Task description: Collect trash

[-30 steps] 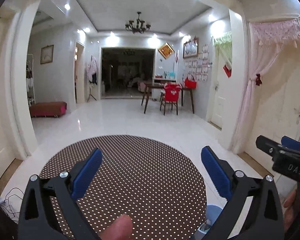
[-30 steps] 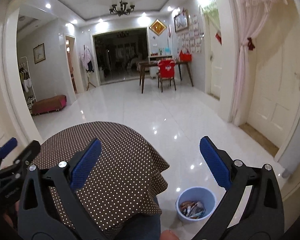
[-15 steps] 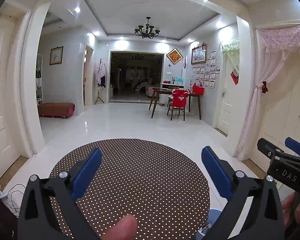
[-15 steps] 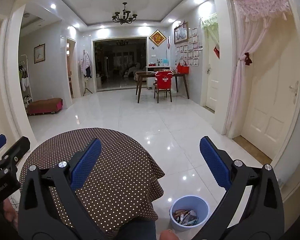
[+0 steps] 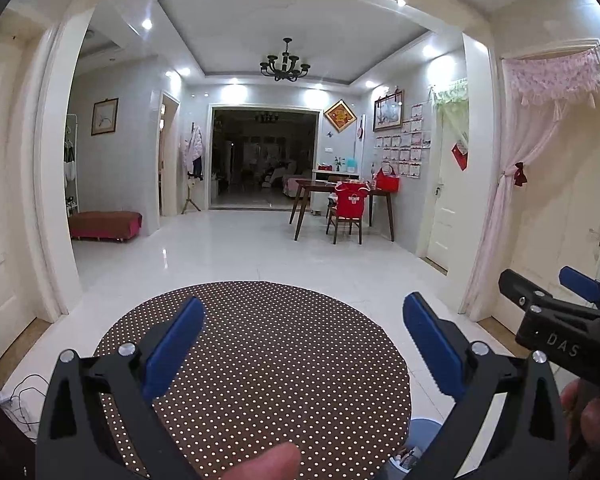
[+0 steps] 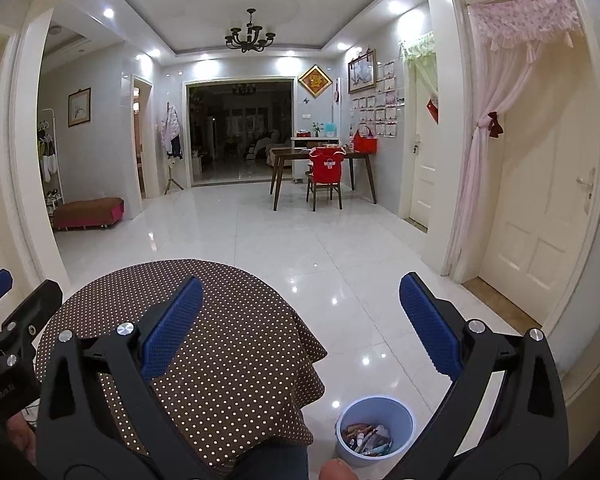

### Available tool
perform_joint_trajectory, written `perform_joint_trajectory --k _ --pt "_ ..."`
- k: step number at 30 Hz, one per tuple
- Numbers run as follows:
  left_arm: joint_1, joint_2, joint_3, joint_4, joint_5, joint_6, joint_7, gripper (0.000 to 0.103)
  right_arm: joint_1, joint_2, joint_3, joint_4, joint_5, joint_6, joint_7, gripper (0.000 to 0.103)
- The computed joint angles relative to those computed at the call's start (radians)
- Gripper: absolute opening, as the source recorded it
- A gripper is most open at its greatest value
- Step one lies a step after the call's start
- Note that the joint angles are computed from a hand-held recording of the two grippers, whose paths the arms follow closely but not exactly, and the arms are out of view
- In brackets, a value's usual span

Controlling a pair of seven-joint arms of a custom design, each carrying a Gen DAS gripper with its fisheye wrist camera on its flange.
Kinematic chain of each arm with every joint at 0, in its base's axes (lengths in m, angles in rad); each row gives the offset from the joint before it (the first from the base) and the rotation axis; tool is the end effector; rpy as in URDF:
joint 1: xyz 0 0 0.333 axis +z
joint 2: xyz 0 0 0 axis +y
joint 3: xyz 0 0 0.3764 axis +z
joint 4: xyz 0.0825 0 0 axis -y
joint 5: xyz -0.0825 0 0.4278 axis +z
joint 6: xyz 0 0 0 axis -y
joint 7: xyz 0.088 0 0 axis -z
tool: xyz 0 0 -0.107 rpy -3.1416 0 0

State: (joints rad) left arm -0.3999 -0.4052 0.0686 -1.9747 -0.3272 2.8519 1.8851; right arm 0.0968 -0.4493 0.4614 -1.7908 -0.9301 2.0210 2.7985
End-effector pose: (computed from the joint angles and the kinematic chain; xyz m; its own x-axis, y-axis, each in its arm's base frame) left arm 0.4663 -0.1303 0.8445 -0.4121 -0.9096 0.0520 -0.2646 0.0650 -0.9622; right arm 0.3730 0.2776 0.8605 -0.4578 -0.8886 -0.0289 -0.2538 0.1618 -0.9536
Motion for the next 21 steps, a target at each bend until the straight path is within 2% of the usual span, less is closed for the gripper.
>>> perform_joint_trajectory --k 13,18,21 --pt "-0.003 -0.004 -0.001 -0.006 0.009 0.02 -0.003 0.098 0.003 0.004 0.0 0.006 -0.002 -0.002 -0.006 0.097" --pt "-0.027 -0.007 0.026 -0.015 -0.012 0.032 0.017 0.098 0.006 0.003 -0.004 0.003 0.002 -0.001 -0.008 0.097" --pt "-0.021 -0.005 0.022 -0.015 -0.008 0.032 0.018 0.098 0.007 0.002 -0.008 0.001 0.006 0.002 -0.009 0.097"
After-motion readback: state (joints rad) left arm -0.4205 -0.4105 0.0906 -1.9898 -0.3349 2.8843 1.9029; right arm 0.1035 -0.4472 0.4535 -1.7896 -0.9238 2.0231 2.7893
